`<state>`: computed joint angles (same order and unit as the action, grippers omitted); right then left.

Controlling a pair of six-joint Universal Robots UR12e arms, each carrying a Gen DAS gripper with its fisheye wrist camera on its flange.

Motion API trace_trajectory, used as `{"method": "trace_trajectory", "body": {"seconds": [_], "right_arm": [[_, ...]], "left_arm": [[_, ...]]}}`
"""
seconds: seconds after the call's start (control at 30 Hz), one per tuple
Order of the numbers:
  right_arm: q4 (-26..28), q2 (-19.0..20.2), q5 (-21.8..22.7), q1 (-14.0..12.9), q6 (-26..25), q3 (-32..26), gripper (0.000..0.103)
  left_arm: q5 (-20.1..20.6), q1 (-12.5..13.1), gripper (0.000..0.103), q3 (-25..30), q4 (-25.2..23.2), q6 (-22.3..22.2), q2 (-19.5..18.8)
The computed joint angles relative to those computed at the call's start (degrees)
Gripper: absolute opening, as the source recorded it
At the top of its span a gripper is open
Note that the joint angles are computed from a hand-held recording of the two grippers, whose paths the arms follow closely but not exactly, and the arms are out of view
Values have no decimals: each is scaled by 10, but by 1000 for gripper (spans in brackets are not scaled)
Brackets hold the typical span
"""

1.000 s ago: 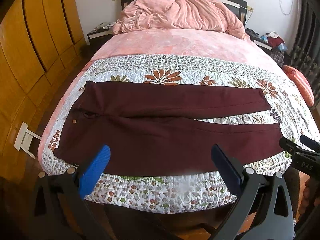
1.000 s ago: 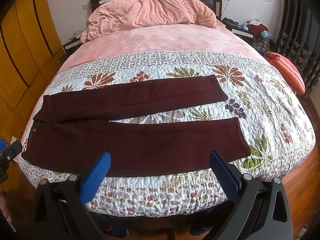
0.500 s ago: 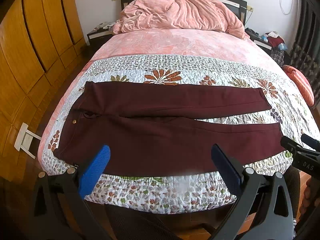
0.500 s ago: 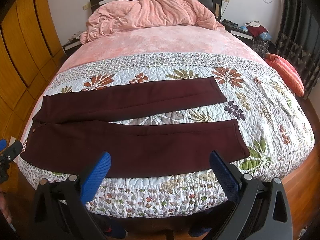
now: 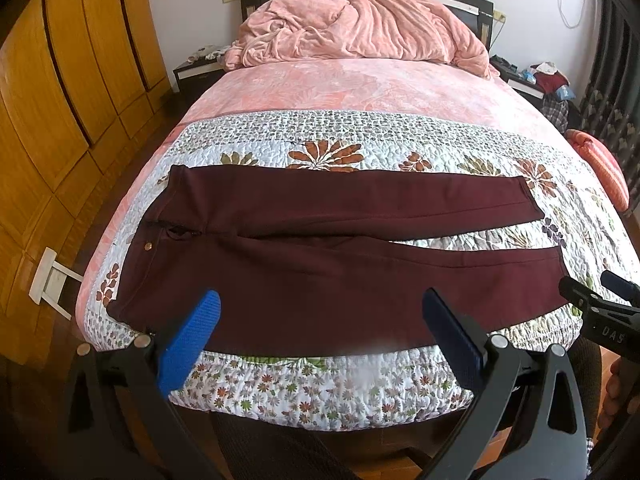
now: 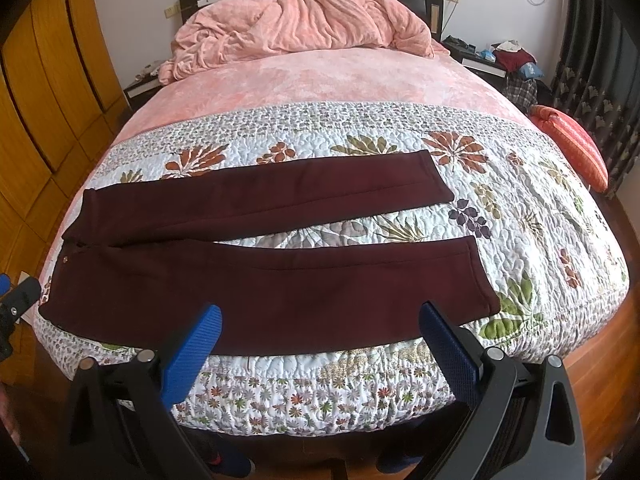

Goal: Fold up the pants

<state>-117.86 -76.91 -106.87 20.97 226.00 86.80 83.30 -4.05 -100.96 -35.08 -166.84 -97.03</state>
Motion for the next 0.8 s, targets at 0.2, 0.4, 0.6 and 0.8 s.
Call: {"method": "trace_trajectory", "body": {"seconds": [0.2, 0.4, 0.6, 0.8], "right_arm": [[-1, 1, 2, -1, -1, 1, 99], [0, 2, 6, -2, -2, 2, 99], [-13, 4, 21, -10, -14, 7, 99], [-67, -5, 55, -77, -44, 46, 99]], "left_arm": [[1, -1, 100, 0, 0, 0, 0], [2, -1, 100, 1, 0, 0, -1], [6, -5, 100, 12, -7, 2, -13], [14, -8, 100, 56, -60, -4, -61]]}}
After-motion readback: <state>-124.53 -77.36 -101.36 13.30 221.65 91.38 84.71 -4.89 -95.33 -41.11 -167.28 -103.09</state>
